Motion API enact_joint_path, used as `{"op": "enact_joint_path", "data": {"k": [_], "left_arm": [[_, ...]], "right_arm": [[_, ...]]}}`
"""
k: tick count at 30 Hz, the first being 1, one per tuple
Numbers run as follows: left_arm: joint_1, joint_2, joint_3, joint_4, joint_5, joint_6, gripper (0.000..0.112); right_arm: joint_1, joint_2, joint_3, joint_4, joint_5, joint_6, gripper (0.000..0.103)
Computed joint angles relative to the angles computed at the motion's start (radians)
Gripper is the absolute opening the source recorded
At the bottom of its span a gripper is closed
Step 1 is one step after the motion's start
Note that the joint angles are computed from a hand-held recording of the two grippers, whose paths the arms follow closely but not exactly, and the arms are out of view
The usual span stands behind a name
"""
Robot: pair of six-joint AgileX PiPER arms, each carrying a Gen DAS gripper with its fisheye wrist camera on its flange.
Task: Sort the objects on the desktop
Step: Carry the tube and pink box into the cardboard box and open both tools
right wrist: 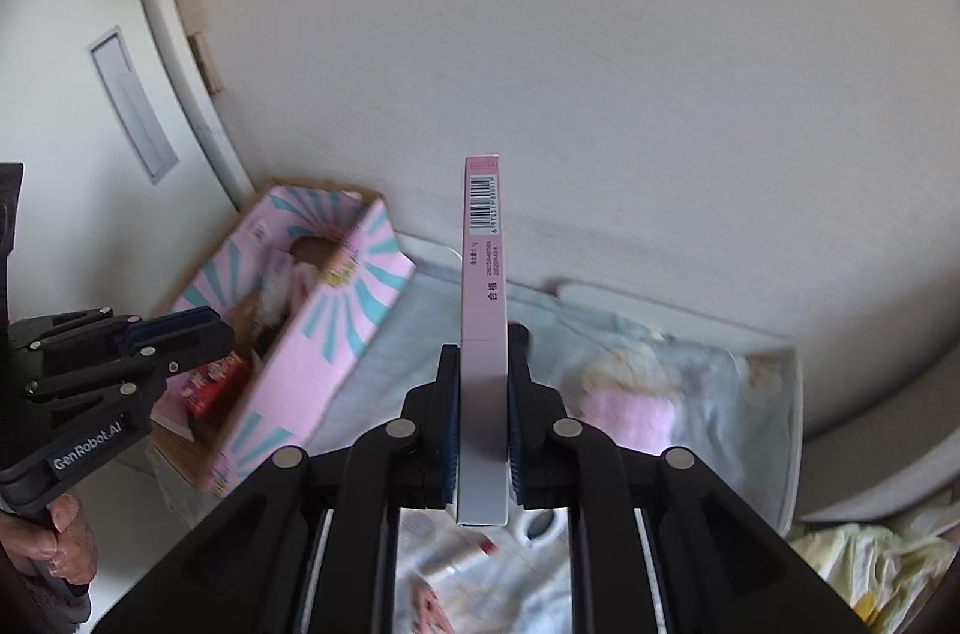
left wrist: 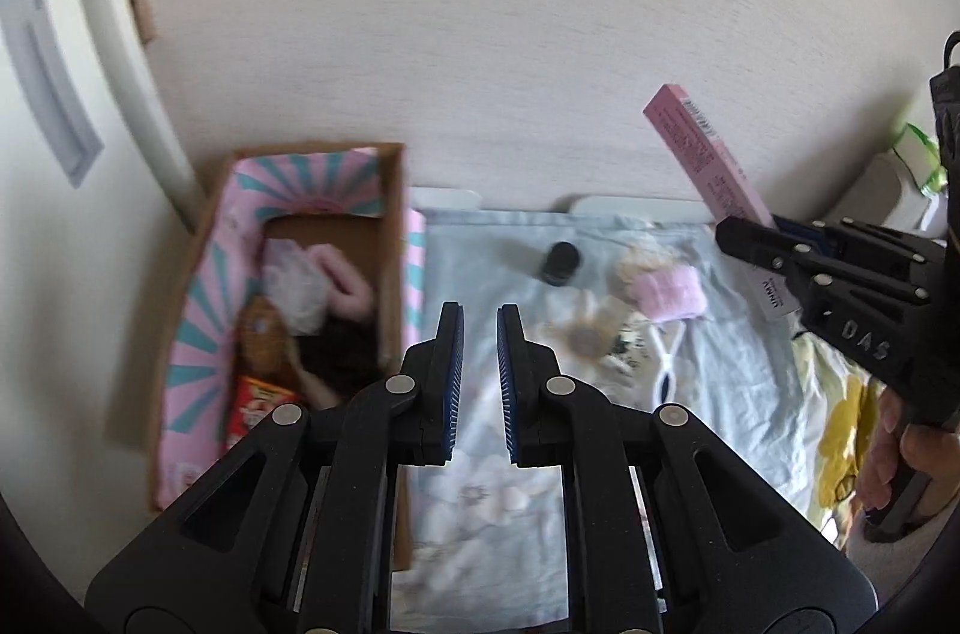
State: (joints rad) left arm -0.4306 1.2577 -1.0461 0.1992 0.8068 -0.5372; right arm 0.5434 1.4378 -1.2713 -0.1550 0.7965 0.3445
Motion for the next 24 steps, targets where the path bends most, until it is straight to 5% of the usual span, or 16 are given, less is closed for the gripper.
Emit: {"op": "enact_joint_path", "data": {"k": [14,24], "left_arm": [[0.324,-0.127,0.121,-0.217,0.015,0.299,0.01],[0.547,-0.167,0.222,-0.366,0.005,0.562,0.01]], "right_arm": [[0.153,0.252,-0.244,0.12,0.028,-0.072,0.013],[0.257,0.577,-0.619,0.163,0.14,-0.101,0.013]]}}
